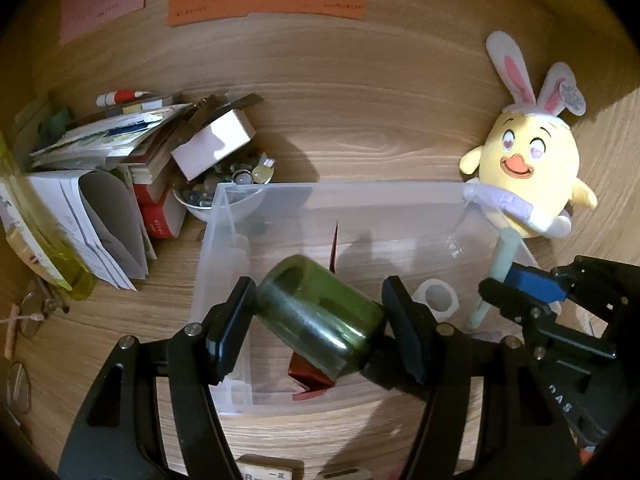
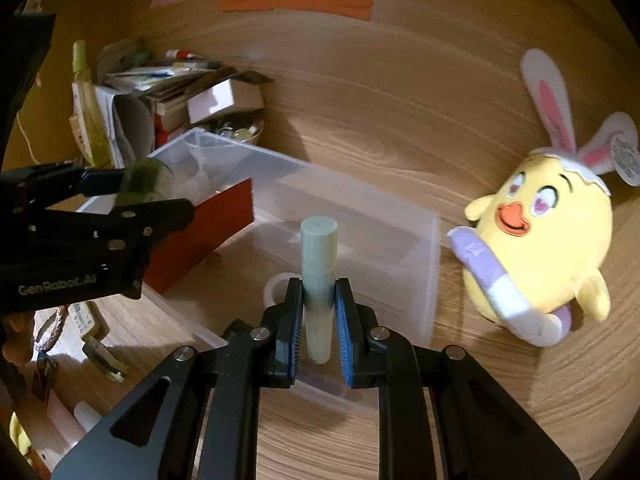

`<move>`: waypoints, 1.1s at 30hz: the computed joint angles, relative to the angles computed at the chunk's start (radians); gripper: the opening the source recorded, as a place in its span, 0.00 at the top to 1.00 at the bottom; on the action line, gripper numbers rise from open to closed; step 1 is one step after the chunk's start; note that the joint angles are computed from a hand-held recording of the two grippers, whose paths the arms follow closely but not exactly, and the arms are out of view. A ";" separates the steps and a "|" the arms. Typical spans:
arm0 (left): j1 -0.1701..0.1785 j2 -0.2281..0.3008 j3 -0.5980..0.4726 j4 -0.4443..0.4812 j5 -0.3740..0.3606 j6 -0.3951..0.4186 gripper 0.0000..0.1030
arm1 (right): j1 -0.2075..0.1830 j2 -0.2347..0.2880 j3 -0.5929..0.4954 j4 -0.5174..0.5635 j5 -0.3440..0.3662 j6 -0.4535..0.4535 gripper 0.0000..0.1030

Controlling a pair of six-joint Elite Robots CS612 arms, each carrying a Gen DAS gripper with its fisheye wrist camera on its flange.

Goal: Organize objects
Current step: 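Open both grippers to drop the green jar and pale tube into the box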

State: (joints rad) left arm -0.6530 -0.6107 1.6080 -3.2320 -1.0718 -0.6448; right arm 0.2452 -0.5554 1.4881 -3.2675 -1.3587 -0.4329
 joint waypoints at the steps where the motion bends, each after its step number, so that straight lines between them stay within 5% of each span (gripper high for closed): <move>1: 0.001 0.000 -0.002 0.003 -0.003 -0.001 0.37 | 0.001 0.001 -0.003 0.009 0.006 0.000 0.86; 11: 0.004 -0.007 0.004 -0.012 -0.011 -0.008 0.31 | 0.002 -0.003 -0.007 0.044 0.042 -0.001 0.85; 25: -0.008 -0.042 0.074 -0.087 0.023 0.007 0.28 | -0.012 -0.056 0.076 -0.040 0.175 0.000 0.66; 33: -0.027 -0.074 0.151 -0.113 0.065 0.011 0.27 | -0.009 -0.071 0.116 -0.081 0.184 -0.014 0.58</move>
State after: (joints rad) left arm -0.6803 -0.6848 1.7590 -3.3448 -1.0065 -0.6333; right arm 0.2363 -0.6262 1.6045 -3.3487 -1.1752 -0.4468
